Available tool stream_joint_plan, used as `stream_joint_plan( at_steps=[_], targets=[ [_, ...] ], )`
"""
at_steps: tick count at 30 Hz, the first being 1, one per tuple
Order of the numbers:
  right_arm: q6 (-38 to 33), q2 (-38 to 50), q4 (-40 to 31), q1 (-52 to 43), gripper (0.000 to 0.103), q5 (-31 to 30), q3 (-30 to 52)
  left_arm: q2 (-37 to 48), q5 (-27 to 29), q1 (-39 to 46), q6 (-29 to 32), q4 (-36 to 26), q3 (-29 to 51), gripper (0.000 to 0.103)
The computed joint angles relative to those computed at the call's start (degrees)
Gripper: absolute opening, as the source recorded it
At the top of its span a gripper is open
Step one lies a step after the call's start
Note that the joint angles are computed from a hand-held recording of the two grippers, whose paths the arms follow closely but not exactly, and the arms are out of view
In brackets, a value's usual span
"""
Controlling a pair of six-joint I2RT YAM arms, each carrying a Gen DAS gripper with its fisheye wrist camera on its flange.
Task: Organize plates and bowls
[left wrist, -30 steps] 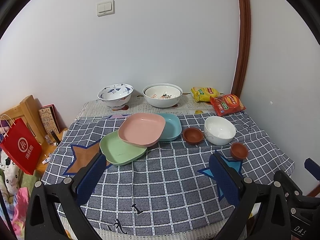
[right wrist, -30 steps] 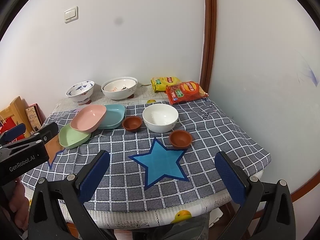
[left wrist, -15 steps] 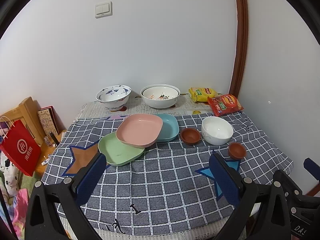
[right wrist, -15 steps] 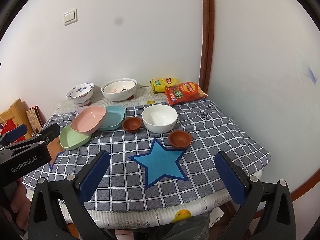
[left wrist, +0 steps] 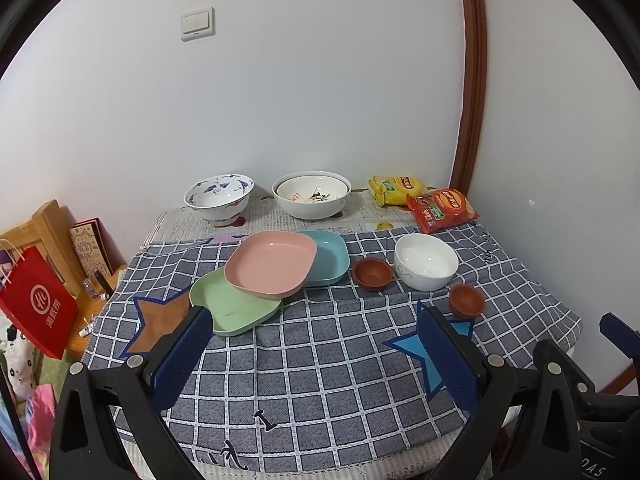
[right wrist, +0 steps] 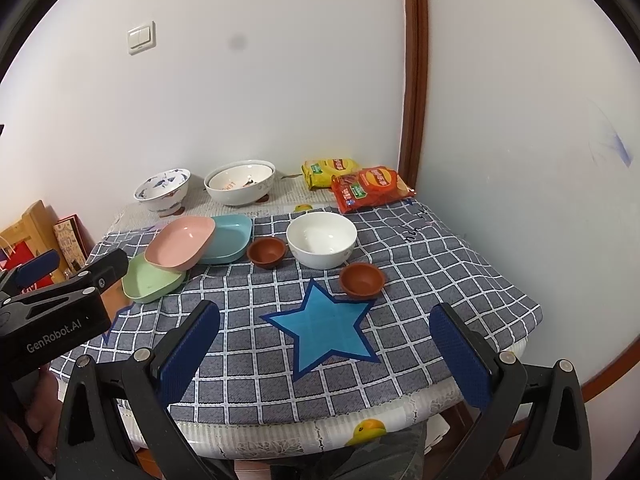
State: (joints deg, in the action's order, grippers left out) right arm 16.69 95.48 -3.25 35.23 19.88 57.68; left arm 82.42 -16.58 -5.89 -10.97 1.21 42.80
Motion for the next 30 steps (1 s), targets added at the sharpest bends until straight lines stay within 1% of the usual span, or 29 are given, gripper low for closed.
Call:
stream_joint_plan(
  at_steps=[7, 10, 13, 15, 21, 25, 30],
  targets=[
    [0.2, 4.1, -1.1, -0.6, 0.103, -0.9, 3.7, 2.8, 1.7, 2.0, 1.4, 1.1, 1.6, 0.103],
    [0.1, 6.8, -2.5, -1.0, 0.103, -2.1, 6.8, 4.8, 3.4, 3.2, 1.9, 1.3, 3.1, 0.103],
    [-0.4, 9.3, -3.7, -1.7, 0.103, -4.6, 10.1, 7.6, 6.3, 4.9, 3.0, 0.7, 5.8, 0.103],
    [-0.3, 11.1, -5.1, -1.8, 0.103, -5.0, 12.7, 9.3, 7.1, 5.7, 3.6, 0.5, 7.5, 0.103],
    [-0.2, 18.2, -14.2, -2.0, 0.103, -4.2, 25.3, 15.9, 10.2, 9.1, 6.6, -0.7, 14.5, 0.103],
    [0.1, 21.3, -14.1, -1.7, 0.103, -3.4, 29.8, 20.5, 11.9, 10.2, 9.1, -1.8, 19.4, 0.103],
    [1.3, 27.2, -15.1, -2.6, 0.103, -7.4, 37.3, 25.8, 13.1, 12.0, 12.8, -3.1, 25.0, 0.103]
  ],
)
